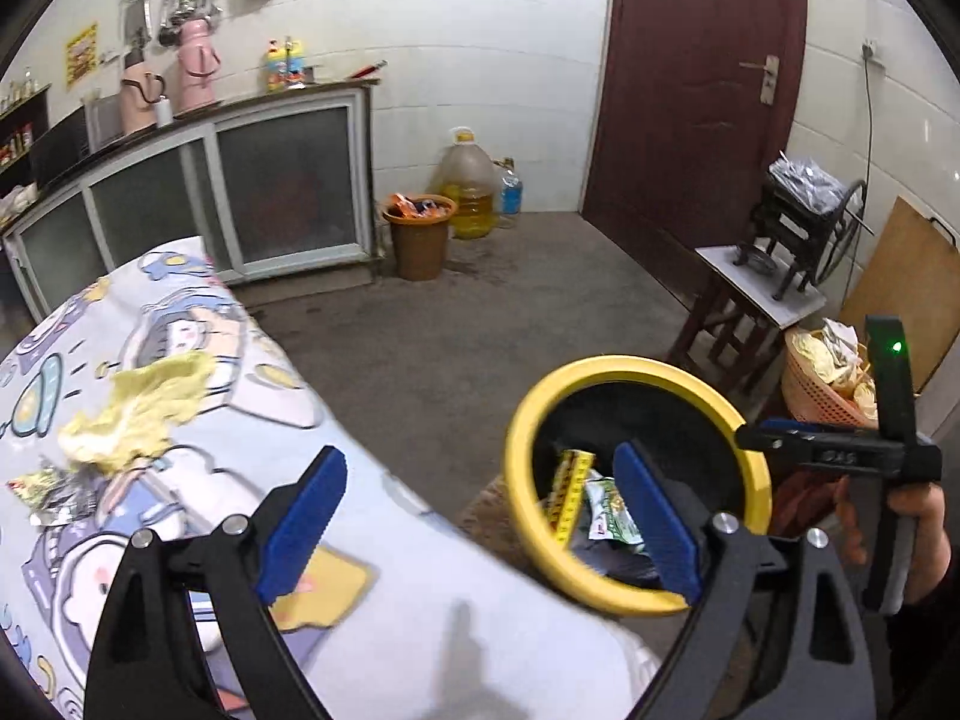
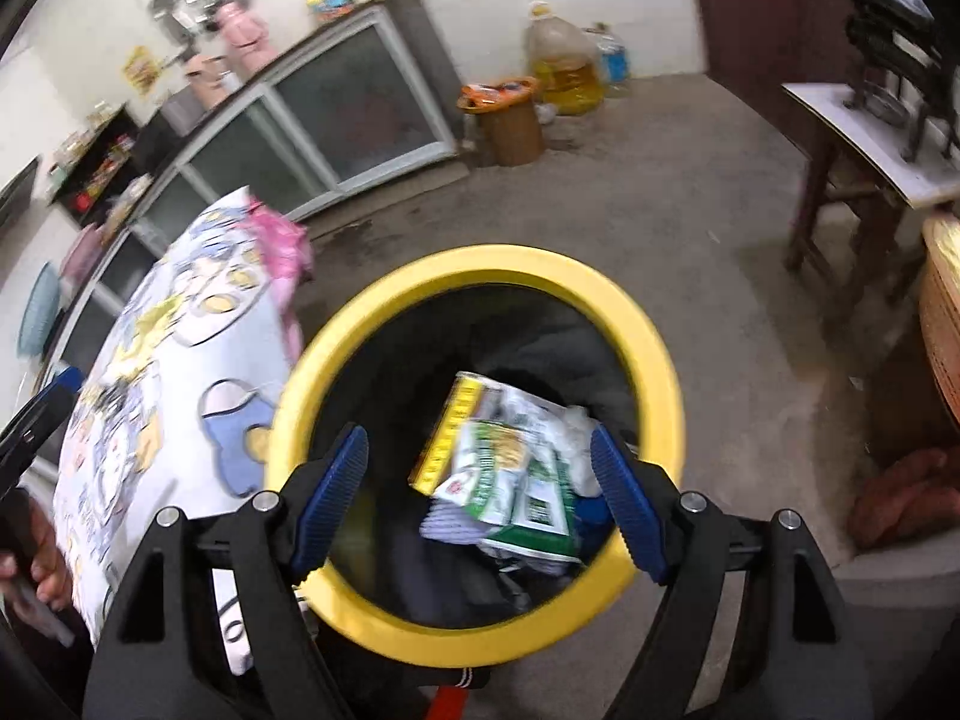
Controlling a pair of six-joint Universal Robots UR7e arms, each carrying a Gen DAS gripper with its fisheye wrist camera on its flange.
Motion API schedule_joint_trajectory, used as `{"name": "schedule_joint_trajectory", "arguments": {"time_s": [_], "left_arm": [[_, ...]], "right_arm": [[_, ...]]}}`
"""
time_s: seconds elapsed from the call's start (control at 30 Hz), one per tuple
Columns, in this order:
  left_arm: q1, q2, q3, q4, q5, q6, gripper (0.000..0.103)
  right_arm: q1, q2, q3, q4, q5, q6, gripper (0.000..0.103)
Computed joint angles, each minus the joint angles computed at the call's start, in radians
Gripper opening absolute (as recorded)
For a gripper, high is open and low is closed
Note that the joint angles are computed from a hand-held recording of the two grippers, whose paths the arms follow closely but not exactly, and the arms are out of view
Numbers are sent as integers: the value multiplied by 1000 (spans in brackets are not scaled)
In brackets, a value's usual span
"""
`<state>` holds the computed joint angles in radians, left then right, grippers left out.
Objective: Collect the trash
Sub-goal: 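Move both open tools back over the table, then grasp the yellow-red snack bag with the left tool while the right tool grasps the crumpled yellow plastic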
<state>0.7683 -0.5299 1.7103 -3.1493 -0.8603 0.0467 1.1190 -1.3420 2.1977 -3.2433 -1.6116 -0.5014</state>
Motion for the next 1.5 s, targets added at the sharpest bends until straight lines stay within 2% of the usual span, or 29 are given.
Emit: {"name": "schedule_joint_trajectory", "arguments": {"time_s": [0.13, 0.3, 0.4, 0.5, 0.7, 0.93, 1.07, 1.27, 1.5], "left_arm": [[32, -113, 137, -111, 7, 102, 94], [64, -261, 281, -176, 95, 202, 95], [106, -370, 336, -104, 98, 241, 95], [148, -438, 344, -7, 113, 311, 95], [235, -497, 286, 146, 45, 401, 95], [325, -449, 137, 218, -25, 392, 95], [367, -417, 67, 250, -84, 383, 95], [397, -367, -7, 287, -78, 386, 95], [429, -348, -68, 399, -113, 384, 95]], "right_arm": [[75, 12, -3, 16, 3, -143, 80], [199, 66, -23, 49, -9, -319, 84], [298, 142, -64, 68, -42, -430, 85], [375, 226, -126, 88, -75, -504, 85], [492, 426, -379, 275, -112, -539, 88], [579, 656, -665, 429, -183, -559, 88], [593, 735, -782, 506, -198, -545, 88], [592, 833, -935, 573, -237, -507, 88], [589, 906, -1070, 664, -260, -479, 88]]}}
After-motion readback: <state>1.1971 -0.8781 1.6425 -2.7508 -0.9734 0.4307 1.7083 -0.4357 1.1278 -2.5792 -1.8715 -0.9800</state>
